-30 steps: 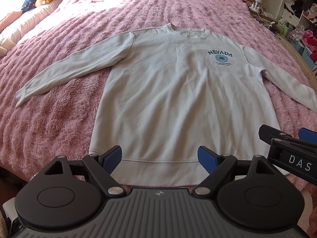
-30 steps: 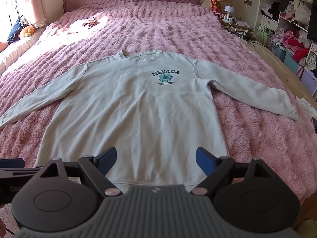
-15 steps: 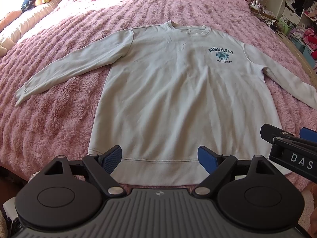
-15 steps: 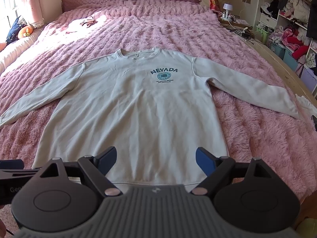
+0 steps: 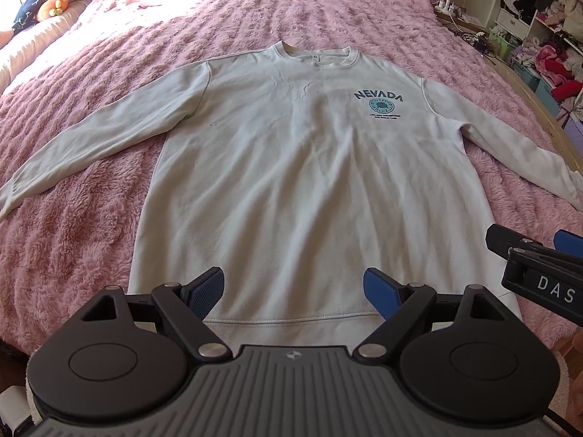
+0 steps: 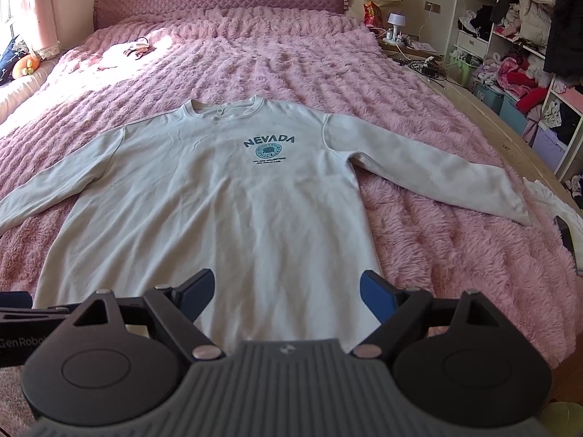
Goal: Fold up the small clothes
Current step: 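Move the right gripper to the sweatshirt sleeve cuff and grasp it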
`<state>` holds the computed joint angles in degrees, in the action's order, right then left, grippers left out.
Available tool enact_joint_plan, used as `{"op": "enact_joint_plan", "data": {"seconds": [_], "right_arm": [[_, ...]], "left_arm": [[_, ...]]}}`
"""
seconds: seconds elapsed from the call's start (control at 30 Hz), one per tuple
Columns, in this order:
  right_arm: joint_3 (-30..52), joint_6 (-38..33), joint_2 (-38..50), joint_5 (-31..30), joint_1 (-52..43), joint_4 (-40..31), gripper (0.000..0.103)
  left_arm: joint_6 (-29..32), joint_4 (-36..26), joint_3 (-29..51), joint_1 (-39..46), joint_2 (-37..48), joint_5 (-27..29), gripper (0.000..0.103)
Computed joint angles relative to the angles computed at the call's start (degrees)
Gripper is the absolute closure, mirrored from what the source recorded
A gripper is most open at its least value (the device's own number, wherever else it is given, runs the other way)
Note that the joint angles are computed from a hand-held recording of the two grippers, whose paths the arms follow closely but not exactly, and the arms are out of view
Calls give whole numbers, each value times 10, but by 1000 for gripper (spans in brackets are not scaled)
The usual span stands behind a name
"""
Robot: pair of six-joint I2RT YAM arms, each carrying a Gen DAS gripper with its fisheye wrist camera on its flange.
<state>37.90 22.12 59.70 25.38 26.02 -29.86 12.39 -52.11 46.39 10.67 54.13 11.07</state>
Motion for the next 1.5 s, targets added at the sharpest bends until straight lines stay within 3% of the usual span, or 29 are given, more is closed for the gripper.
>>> {"op": "enact_joint_plan", "data": {"seconds": [0.17, 0.27, 0.4, 0.53, 0.67, 0.8, 0.93, 1.1, 1.37, 1.4, 1.43, 1.47, 1.5], "right_arm": [[-19, -68, -6, 7, -94, 61, 20], [-48, -132, -14, 3, -186, 152, 20], [-72, -169, 18, -83, -355, 284, 20], [-61, -149, 142, -170, -527, 449, 20], [9, -98, 294, -257, -639, 526, 20], [80, -49, 429, -295, -692, 585, 20], [157, -9, 529, -321, -707, 595, 27], [241, 30, 605, -334, -726, 561, 27], [367, 127, 702, -377, -744, 524, 27], [376, 129, 708, -376, -743, 523, 29], [388, 129, 713, -373, -741, 516, 45], [395, 128, 716, -373, -741, 512, 72], [410, 126, 723, -376, -741, 501, 84]], "left_arm": [[-48, 52, 15, -81, 56, 2, 2], [-91, 91, 38, -123, 116, 29, 3], [-141, 159, 68, -184, 186, 34, 3], [-154, 206, 128, -250, 284, 18, 3], [-152, 245, 198, -307, 387, 7, 3], [-156, 280, 270, -348, 484, -10, 3], [-164, 286, 344, -374, 569, -28, 5], [-179, 267, 428, -385, 655, -21, 5], [-185, 258, 490, -397, 728, -9, 5], [-185, 258, 497, -399, 736, -7, 5], [-186, 258, 499, -402, 740, -7, 5], [-186, 261, 500, -406, 744, -11, 5], [-184, 264, 499, -409, 746, -17, 5]]}}
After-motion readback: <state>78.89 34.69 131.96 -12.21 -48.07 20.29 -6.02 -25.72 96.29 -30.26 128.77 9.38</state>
